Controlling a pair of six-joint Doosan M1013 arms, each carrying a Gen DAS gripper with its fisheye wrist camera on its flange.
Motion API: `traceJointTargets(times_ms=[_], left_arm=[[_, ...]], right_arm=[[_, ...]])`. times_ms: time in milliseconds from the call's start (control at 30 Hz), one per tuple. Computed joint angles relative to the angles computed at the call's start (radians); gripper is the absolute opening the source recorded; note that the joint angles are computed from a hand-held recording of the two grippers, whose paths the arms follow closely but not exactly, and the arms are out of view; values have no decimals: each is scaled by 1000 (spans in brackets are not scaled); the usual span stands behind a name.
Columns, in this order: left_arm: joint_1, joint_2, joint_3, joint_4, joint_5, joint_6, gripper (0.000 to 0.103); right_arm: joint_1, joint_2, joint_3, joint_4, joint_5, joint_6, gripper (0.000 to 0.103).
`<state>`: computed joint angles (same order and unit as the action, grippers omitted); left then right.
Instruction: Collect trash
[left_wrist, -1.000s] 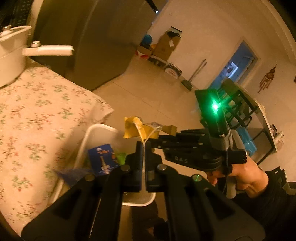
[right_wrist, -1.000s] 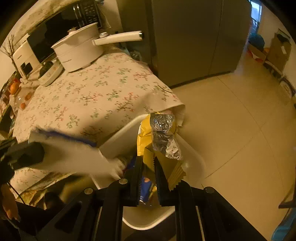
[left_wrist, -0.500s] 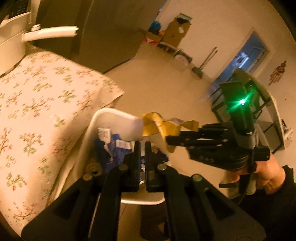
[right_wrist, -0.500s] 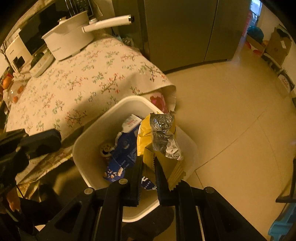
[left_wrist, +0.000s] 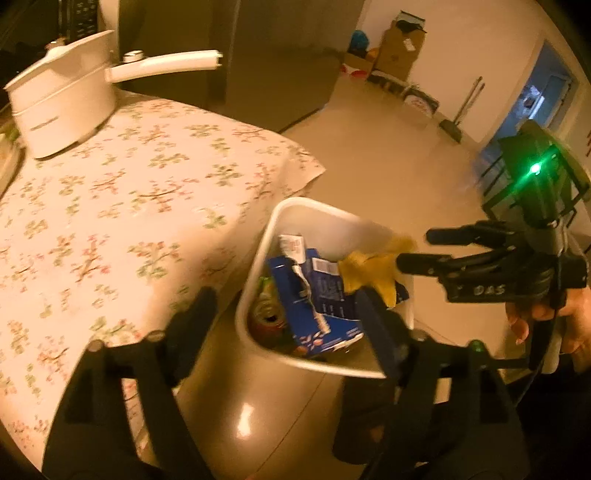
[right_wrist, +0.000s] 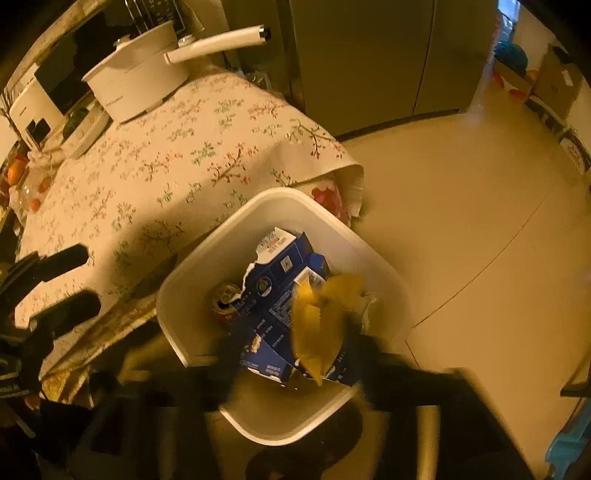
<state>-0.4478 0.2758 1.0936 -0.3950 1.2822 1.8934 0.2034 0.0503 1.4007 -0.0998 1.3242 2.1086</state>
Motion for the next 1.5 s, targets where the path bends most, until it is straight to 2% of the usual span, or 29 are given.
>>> traceJointTargets(times_ms=[100, 167, 200, 267, 467, 700, 967, 1233, 1500], left_arm=[[8, -17, 8, 33, -6, -3, 86], [12, -26, 13, 53, -15, -9, 93], [14, -34, 16, 77, -15, -20, 95], [17, -41, 17, 111, -12, -36, 96], [45, -104, 66, 164, -70, -135, 96], [47, -200, 139, 354, -213, -354, 96], [26, -257, 193, 557, -269, -566, 96], [20, -278, 222, 670, -296, -725, 96], [26, -291, 233, 730, -308, -779, 96]], right_arm=[[13, -3, -13, 1, -23, 13, 72], [28, -1, -25, -8, -33, 19, 73], [41, 0, -34, -21, -35, 21, 76], [68, 3, -49, -48, -40, 23, 81], [146, 7, -93, -114, -66, 31, 84], [246, 0, -118, -262, -103, 80, 87], [329, 6, -135, -392, -152, 73, 88], [355, 17, -144, -442, -188, 64, 89], [361, 44, -174, -400, -193, 22, 89]])
